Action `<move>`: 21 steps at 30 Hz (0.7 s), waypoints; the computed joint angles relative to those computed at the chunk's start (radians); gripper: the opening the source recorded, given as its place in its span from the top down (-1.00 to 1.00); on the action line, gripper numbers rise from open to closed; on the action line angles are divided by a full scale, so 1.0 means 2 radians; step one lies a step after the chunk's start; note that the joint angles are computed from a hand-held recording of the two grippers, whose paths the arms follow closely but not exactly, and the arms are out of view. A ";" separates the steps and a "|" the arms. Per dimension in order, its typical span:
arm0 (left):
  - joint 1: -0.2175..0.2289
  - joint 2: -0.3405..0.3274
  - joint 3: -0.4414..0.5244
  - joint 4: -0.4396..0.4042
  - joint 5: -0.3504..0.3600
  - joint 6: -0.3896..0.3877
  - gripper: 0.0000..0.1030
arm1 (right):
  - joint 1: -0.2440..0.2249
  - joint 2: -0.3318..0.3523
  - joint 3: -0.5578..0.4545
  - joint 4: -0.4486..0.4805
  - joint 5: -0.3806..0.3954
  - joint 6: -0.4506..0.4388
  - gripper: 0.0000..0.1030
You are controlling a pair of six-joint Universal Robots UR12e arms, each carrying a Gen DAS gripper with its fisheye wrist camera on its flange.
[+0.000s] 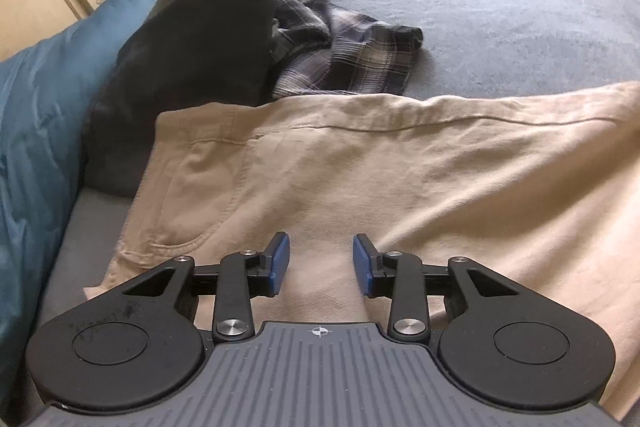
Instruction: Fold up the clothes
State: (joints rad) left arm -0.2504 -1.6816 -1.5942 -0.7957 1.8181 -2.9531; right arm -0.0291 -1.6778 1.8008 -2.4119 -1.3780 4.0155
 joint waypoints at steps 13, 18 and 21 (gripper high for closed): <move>-0.007 0.022 0.017 -0.034 -0.087 -0.048 0.29 | -0.011 -0.146 0.016 0.233 -0.116 -0.136 -0.13; -0.031 0.013 0.025 -0.055 -0.078 -0.051 0.29 | -0.025 -0.172 0.038 0.275 -0.127 -0.093 -0.13; -0.043 0.007 0.033 -0.066 -0.064 -0.049 0.29 | -0.042 -0.178 0.052 0.257 -0.108 -0.074 -0.13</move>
State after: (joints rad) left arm -0.3361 -1.6683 -1.5276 -0.9275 1.6894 -3.0501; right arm -0.1128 -2.0339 1.9051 -1.8971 -1.5949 3.8679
